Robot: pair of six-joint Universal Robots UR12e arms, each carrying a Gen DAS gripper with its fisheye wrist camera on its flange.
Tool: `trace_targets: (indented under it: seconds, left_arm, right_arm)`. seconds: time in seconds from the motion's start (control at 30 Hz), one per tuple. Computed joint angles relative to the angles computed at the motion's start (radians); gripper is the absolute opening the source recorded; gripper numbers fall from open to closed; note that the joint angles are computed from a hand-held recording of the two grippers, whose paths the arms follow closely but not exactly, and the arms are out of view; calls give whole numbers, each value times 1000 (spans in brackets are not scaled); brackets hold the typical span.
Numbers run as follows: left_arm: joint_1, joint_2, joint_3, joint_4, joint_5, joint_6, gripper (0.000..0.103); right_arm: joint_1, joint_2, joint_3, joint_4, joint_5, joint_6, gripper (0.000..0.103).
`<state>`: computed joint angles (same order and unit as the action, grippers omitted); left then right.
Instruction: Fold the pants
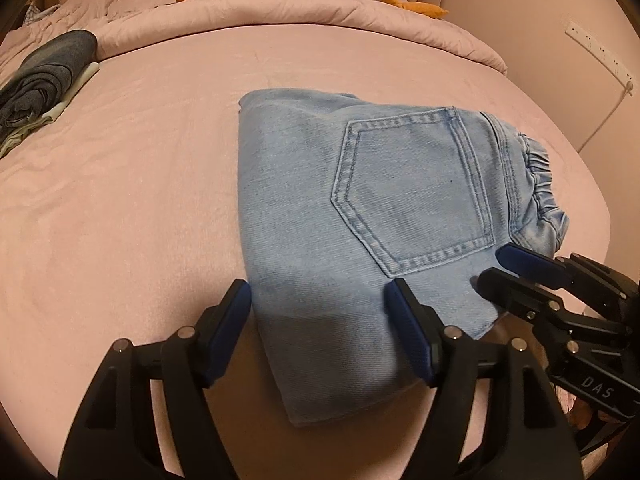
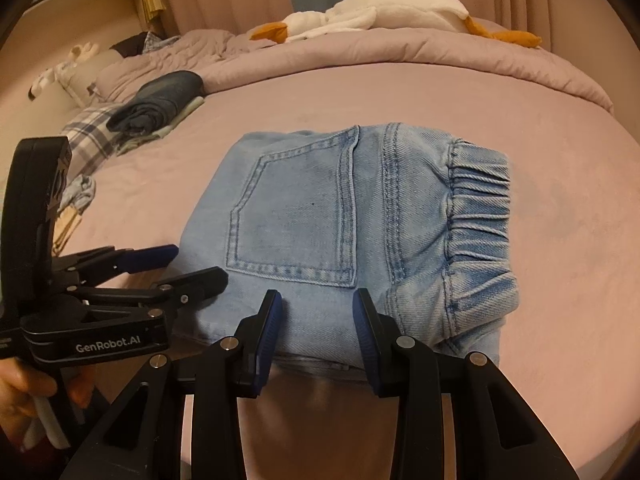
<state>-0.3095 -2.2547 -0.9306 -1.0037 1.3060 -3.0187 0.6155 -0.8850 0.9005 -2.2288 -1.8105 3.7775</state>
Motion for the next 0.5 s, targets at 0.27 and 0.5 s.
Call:
trace_targets:
  seconds: [0.27, 0.5]
  left_arm:
    - [1, 18, -24, 11, 11, -14, 72]
    - [9, 30, -39, 10, 3, -36, 72]
  right_arm:
    - [0, -39, 44, -15, 36, -8, 37]
    - [3, -94, 135, -66, 13, 72, 53]
